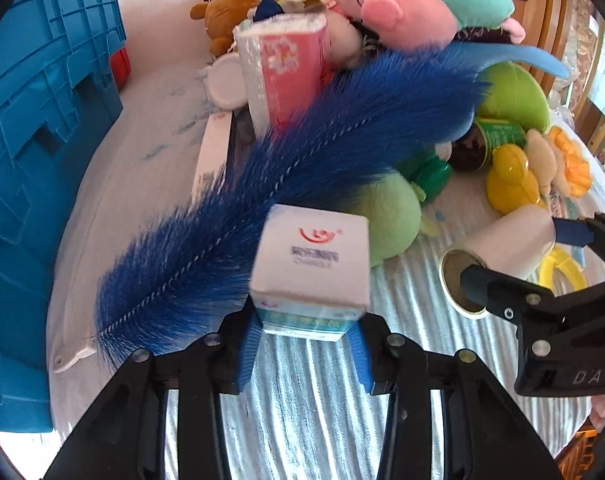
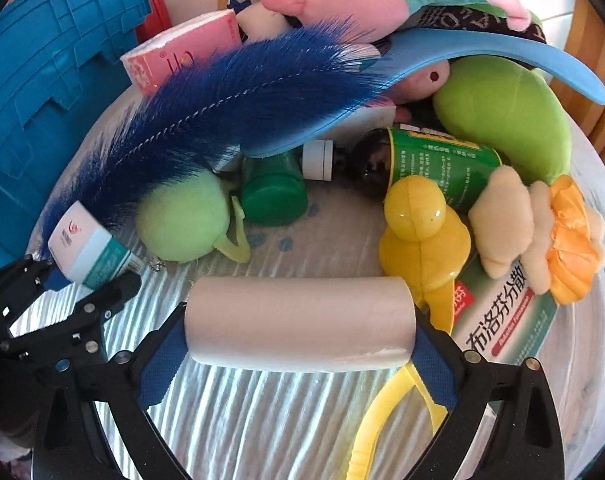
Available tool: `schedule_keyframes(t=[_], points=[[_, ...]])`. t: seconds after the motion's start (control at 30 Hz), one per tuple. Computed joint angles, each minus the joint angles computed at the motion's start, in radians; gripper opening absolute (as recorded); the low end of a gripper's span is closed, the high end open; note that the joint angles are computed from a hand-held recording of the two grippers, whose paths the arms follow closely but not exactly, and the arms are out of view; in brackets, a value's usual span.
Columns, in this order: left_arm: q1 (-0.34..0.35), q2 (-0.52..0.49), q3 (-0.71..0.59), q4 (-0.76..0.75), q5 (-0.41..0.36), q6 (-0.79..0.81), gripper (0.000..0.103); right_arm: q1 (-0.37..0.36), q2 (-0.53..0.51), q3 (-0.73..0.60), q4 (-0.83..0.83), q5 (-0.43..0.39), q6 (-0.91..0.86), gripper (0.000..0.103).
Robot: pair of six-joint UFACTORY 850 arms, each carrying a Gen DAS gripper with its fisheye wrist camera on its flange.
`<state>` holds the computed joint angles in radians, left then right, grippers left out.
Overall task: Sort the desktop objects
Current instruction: 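Grasp the small white medicine box with the left gripper while the right gripper grasps the white paper roll, then lift the white box and paper roll and carry them over the blue crate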
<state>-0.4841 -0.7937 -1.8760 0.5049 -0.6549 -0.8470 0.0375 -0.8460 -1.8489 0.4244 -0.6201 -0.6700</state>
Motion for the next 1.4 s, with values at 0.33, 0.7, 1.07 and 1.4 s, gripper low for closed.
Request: schedule_keyframes(t=[0.33,0.7,1.07,1.4], points=[[-0.014,0.082,0.011,0.132,0.036,-0.103,0.038,-0.039,0.063,0.027,0.162,0.030,-0.152,0.100],[-0.018,0.092,-0.128,0.373,-0.042,-0.218,0.038,-0.006,0.196,0.060,0.374,0.144,-0.354,0.100],[0.016,0.224,-0.078,0.650,-0.130,-0.393,0.038,0.069,0.277,-0.003,0.622,0.160,-0.600,0.100],[0.055,0.287,-0.004,0.561,-0.068,-0.321,0.039,0.123,0.276,-0.059,0.563,0.171,-0.472,0.100]])
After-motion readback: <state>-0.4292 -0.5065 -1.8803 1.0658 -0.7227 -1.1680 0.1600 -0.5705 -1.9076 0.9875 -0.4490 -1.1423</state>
